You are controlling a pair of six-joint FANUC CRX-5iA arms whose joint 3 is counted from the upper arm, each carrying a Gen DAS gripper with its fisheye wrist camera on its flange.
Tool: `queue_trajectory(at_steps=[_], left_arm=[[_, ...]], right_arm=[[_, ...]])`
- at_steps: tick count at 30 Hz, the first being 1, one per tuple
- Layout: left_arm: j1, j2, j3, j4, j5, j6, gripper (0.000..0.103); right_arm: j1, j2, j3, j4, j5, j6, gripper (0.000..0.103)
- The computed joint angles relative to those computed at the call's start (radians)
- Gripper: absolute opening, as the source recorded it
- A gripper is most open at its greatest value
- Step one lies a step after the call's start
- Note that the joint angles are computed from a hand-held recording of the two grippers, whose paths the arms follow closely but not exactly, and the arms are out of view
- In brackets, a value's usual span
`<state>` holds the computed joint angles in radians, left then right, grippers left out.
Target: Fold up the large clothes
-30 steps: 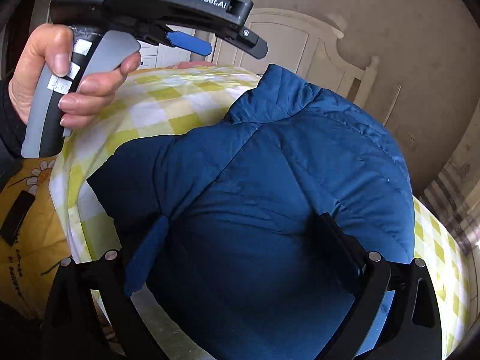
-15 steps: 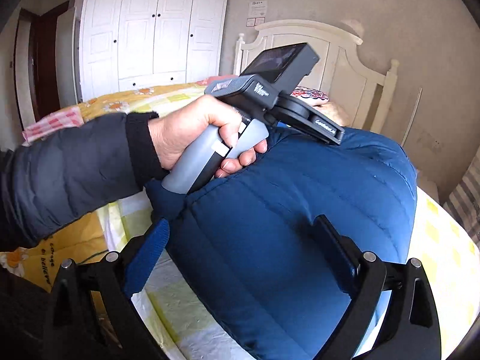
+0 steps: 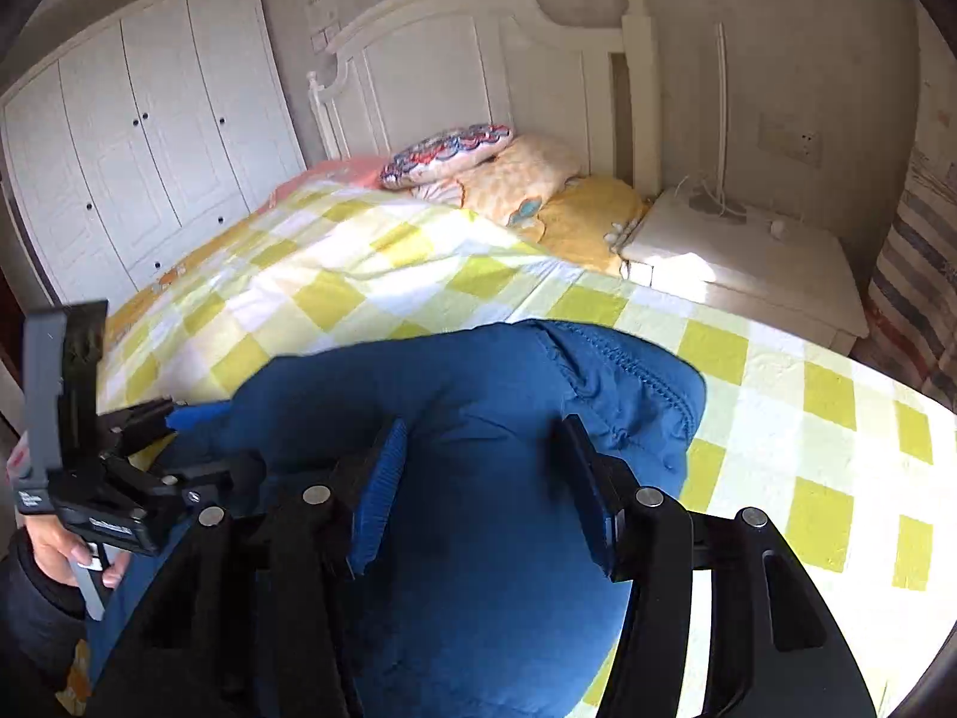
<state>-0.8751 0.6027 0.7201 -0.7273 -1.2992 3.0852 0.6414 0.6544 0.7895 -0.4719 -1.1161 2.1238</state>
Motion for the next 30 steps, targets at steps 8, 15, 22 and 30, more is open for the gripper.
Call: queue_trajectory(at_steps=[8,15,22,30], left_arm=[[0.019,-0.038,-0.077,0.026,0.081,0.044,0.098],[0.024,-0.058,-0.116,0.028,0.111,0.095,0.098],[0.02,-0.048,-0.098,0.027,0.091,0.08,0.098],[0.019,-0.064,-0.128,0.018,0.118,0.112,0.098]], right_arm=[[0.007,-0.006,0.062,0.01,0.049,-0.06,0.054],[0.108,0.115,0.119,0.256,-0.005,-0.103,0.055],[0.062,0.008,-0.006,0.183,0.081,-0.155,0.067],[0.023,-0.337,-0.454,0.042,0.178,0.004,0.081]])
